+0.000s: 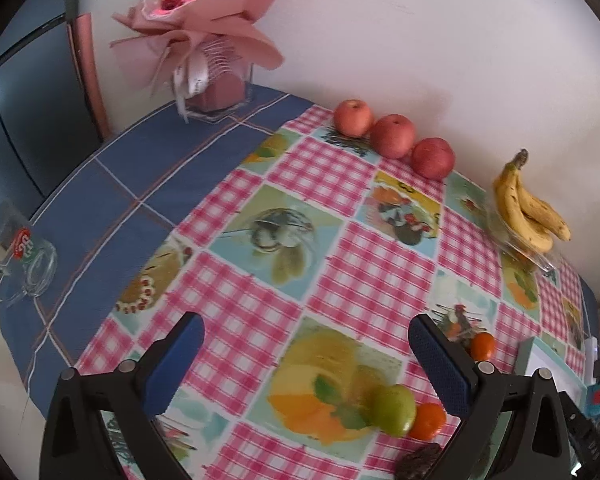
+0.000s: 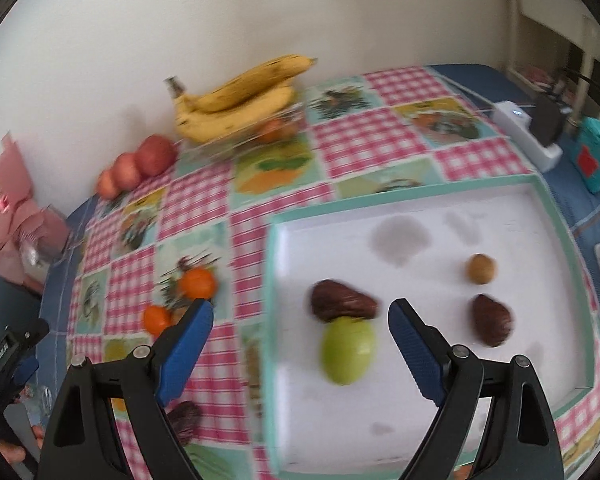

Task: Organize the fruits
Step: 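Withdraw both open tools from the tray back over the tablecloth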

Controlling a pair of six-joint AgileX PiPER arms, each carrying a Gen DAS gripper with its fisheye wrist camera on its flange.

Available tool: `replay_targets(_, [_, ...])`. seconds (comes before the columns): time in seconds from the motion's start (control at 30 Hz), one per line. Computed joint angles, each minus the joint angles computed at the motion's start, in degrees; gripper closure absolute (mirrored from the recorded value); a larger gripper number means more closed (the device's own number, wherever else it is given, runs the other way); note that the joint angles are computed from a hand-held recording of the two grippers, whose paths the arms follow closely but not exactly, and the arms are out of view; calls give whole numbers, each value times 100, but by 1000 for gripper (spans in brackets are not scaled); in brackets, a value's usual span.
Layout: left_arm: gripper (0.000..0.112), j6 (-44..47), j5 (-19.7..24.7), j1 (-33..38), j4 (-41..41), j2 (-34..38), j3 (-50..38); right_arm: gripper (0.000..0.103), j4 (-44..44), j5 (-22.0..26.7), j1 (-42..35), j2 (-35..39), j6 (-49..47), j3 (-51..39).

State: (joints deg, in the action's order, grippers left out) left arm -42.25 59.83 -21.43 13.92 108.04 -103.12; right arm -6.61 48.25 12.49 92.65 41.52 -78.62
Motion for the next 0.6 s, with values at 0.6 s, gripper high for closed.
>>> replay_targets(0.6, [9, 723, 398, 163, -760, 729, -368, 13, 208, 763, 1245, 1508, -123, -1479])
